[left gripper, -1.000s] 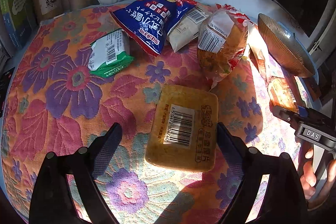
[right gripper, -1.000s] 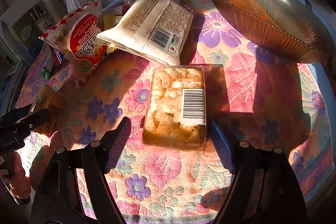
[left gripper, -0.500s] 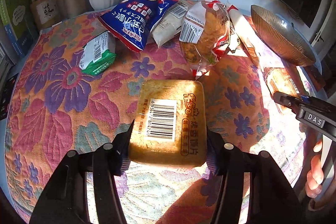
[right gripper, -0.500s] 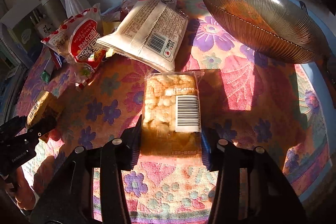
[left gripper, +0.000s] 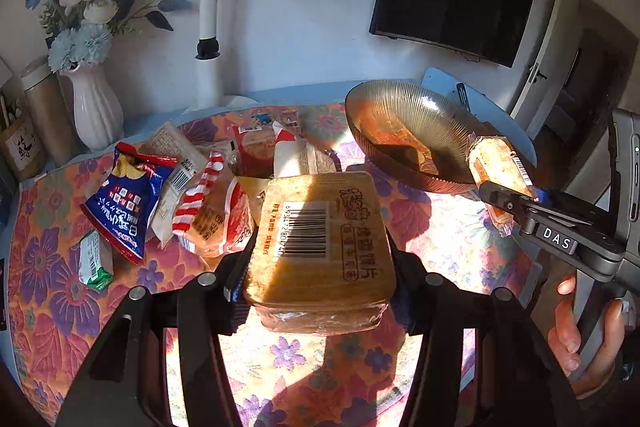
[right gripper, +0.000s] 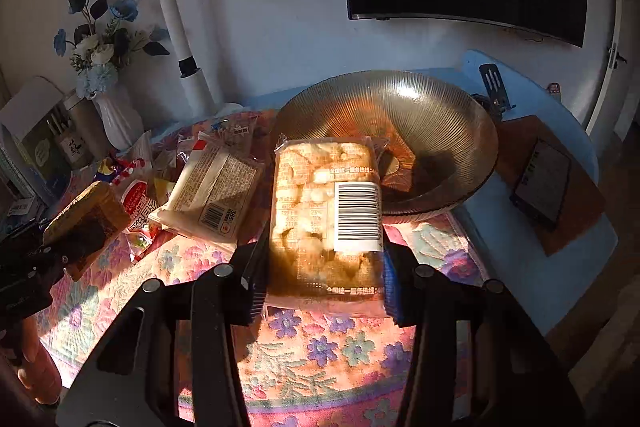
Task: Organize snacks
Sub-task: 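Carry both snacks over the amber glass bowl and open both grippers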
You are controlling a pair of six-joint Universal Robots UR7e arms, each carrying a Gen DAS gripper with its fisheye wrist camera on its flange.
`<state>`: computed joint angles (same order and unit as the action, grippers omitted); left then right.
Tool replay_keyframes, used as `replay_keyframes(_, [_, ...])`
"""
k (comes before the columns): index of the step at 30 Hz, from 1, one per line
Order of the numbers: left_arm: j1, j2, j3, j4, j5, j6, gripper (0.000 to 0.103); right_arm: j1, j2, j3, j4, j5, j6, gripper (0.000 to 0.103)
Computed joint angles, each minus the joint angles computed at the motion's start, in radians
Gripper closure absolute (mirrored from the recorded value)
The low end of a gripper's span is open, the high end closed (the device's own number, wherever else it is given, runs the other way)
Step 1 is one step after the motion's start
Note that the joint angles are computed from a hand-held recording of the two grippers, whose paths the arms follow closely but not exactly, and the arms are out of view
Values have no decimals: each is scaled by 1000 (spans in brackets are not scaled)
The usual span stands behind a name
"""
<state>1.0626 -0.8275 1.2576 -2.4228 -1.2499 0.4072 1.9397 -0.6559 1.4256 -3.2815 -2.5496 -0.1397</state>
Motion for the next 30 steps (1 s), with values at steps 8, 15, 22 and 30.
replay_keyframes(8, [-59,256,-337,179,-101,-63,50,-50,-52,-56,32,-57,-43,56])
replay_keyframes(15, [-70,455,-582,328,-90,-96,50,-111,-78,-83,268,-6,61,56])
replay_keyframes(22, [-63,562,-758,380,-104,-135,31,-134,-83,-91,228,22,36,36])
replay_keyframes(30, [-60,458,-599,245,-90,-102,31,-131,-114,-46,207,54,77,39])
